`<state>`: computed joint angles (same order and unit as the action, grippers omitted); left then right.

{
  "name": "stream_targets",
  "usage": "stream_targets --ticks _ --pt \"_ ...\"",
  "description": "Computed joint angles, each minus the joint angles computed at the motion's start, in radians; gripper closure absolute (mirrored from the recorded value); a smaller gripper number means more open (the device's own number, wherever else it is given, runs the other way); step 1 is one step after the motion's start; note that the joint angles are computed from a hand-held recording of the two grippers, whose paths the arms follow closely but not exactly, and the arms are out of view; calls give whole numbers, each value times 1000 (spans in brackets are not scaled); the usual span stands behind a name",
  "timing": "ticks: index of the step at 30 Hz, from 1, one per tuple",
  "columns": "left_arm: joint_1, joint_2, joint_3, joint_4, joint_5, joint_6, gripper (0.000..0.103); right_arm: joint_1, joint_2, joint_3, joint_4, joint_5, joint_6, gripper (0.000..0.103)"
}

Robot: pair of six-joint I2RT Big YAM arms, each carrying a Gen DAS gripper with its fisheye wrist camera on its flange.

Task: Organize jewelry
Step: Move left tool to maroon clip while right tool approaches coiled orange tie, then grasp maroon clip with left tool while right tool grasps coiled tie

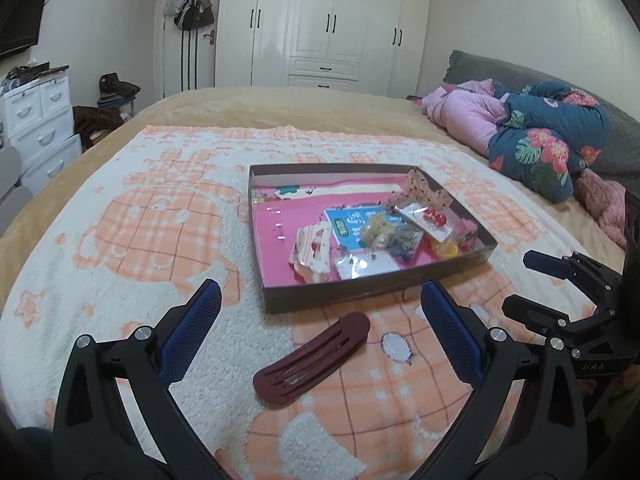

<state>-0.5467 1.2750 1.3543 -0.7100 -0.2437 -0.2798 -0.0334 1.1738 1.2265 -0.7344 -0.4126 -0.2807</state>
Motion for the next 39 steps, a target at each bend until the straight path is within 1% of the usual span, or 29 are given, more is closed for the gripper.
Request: stream_targets --ticks 3,6,10,13,18,20,24,27,32,34,36,37,38,39 --pt "-1 -1 -9 -12 -3 12 11 4 0 -11 -12 4 -10 21" --pt "4 -3 -17 -18 21 13 11 11 2 -18 -21 15 -20 21" --pt "2 13 -12 -34 31 42 11 17 13 -22 -28 33 -31 21" --pt "4 29 -10 -55 24 49 11 17 28 -24 -35 43 -34 21" --pt "11 51 -7 -69 40 58 11 24 67 -19 -47 109 -34 21" --pt "13 65 -4 -68 46 82 11 22 81 -19 -47 118 -36 21" --pt "0 108 21 -82 15 149 11 19 103 -12 -72 111 -28 22" --pt "-3 131 34 -87 32 184 11 24 103 -21 -67 120 -37 22" --pt "1 164 59 -121 59 203 12 22 103 -23 -73 94 -41 32" --pt "5 173 65 -133 64 206 15 24 102 -24 -75 91 -49 36" --pt "11 180 70 -144 82 201 22 27 104 -18 -80 91 -52 42" --pt "18 183 72 -151 100 190 24 25 105 -16 -85 81 -55 52" --pt "21 186 75 -156 106 183 28 21 108 -9 -99 56 -60 55" --pt "24 186 75 -158 112 178 31 23 106 -11 -99 56 -62 57"
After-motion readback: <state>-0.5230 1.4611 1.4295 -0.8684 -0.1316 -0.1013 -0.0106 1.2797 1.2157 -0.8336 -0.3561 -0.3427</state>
